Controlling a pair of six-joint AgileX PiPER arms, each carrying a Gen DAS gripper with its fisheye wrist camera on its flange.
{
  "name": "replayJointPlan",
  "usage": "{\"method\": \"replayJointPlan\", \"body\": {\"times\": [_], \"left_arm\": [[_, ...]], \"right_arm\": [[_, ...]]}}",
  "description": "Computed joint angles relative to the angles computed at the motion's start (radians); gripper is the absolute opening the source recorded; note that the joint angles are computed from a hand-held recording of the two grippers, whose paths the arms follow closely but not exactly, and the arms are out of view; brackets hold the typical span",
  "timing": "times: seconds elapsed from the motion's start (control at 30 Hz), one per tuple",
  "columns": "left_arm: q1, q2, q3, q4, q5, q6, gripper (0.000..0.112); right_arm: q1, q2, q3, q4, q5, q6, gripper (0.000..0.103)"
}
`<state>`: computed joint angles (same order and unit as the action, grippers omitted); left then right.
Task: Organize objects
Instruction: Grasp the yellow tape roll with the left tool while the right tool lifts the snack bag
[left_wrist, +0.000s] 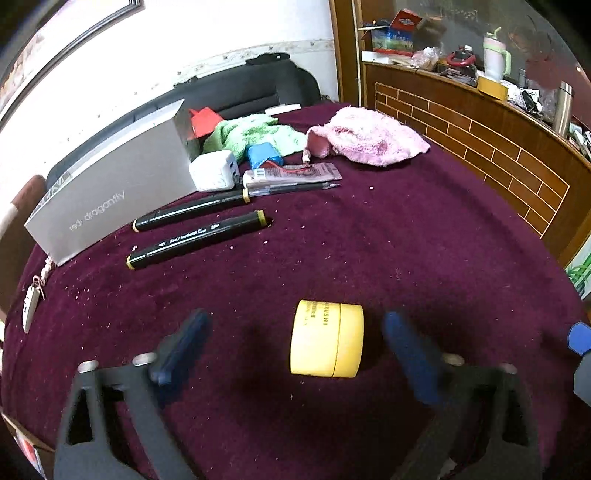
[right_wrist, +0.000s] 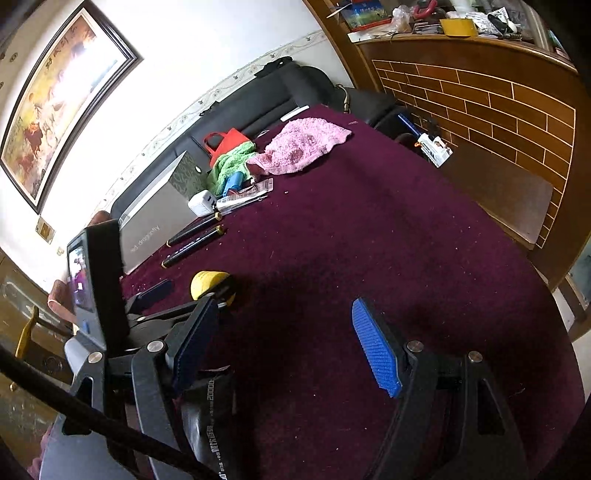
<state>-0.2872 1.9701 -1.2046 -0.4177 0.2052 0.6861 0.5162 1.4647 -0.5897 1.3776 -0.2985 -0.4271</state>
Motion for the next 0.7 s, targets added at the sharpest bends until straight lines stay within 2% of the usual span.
{"method": "replayJointPlan", "body": {"times": [0.03,0.07,0.1,0.23,0.33,0.37,0.43,0.6,0.7], "left_arm": [[0.009,0.01,-0.015,-0.062,0.041,0.068,0.038],[0.024,0.022,-0.036,-0.096,0.1,0.095,0.028],[0.034,0.015,-0.033,-0.118,0.118,0.111,0.028],[0.064,-0.044,0.045,-0.216,0.095,0.223,0.028],[0.118,-0.114,0.102,-0.309,0.118,0.335,0.028],[0.141,-0.147,0.133,-0.352,0.115,0.4,0.028],[0.186,-0.196,0.179,-0.424,0.121,0.498,0.028],[0.315,-0.294,0.269,-0.504,0.187,0.642,0.028],[0.433,-0.368,0.344,-0.558,0.276,0.738,0.028]], "right_arm": [[0.001,0.002,-0.001,0.001,0.0,0.002,0.075],[0.004,0.004,-0.002,0.012,-0.001,-0.008,0.075],[0.003,0.009,-0.004,0.02,0.002,-0.016,0.075],[0.007,0.024,-0.018,0.056,0.006,-0.058,0.075],[0.021,0.038,-0.029,0.075,-0.001,-0.083,0.075],[0.027,0.049,-0.041,0.125,-0.006,-0.136,0.075],[0.027,0.068,-0.054,0.153,0.013,-0.172,0.075],[0.069,0.087,-0.075,0.22,-0.029,-0.25,0.075],[0.083,0.109,-0.09,0.267,-0.041,-0.301,0.075]]}}
